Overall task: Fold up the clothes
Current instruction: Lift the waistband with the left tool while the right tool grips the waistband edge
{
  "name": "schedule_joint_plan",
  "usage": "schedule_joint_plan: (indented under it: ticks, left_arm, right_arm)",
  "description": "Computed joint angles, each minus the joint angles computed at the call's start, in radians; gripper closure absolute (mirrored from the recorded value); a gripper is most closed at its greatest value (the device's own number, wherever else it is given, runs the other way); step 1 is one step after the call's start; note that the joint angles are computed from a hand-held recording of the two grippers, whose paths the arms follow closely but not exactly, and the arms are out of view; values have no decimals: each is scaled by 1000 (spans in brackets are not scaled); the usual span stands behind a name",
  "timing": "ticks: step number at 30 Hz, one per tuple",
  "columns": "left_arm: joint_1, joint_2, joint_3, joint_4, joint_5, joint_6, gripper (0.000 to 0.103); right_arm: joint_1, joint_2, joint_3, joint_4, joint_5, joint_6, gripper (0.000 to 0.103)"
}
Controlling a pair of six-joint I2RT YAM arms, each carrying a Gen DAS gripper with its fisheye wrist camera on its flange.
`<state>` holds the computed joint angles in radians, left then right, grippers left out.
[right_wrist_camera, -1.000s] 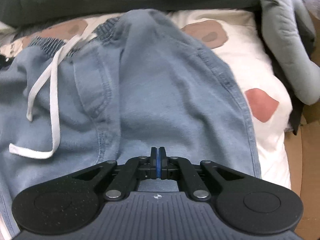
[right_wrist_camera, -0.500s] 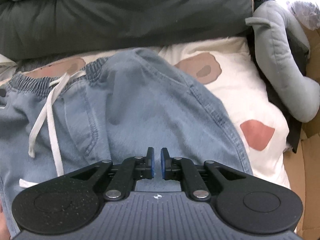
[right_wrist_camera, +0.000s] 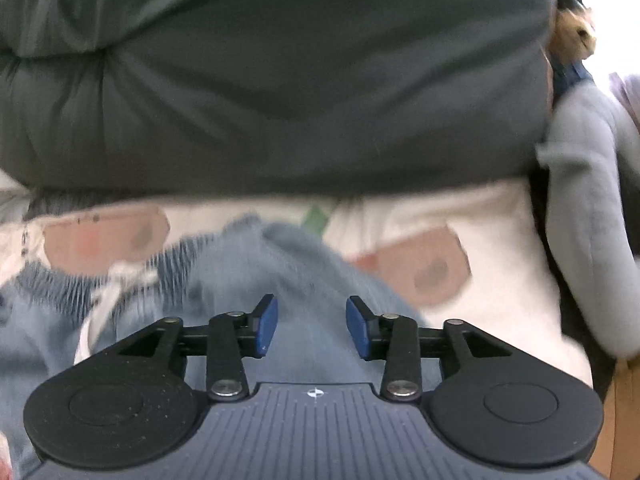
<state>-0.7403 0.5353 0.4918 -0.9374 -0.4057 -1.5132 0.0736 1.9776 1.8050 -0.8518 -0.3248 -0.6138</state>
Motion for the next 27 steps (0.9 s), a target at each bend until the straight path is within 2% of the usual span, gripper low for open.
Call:
schedule_joint_plan:
  ticks: [3,8,14,17,27]
  left_arm:
    - [59,-2,-10,21,20,40,82]
    - [186,8,-54,117,105,141,82]
    - [233,26,-82,174,142,177,79]
    - [250,25,-89,183,160,188,77]
    - [262,49,-121,248,213,239,70]
  right_arm:
    - [42,76,97,4,5,24,54]
    - [90,246,304,-40,11,75,54]
    - [116,394,461,-91,25,98,54]
    - [118,406,457,-93,40,56,54]
    - [125,506,610,-257,113,-179,54]
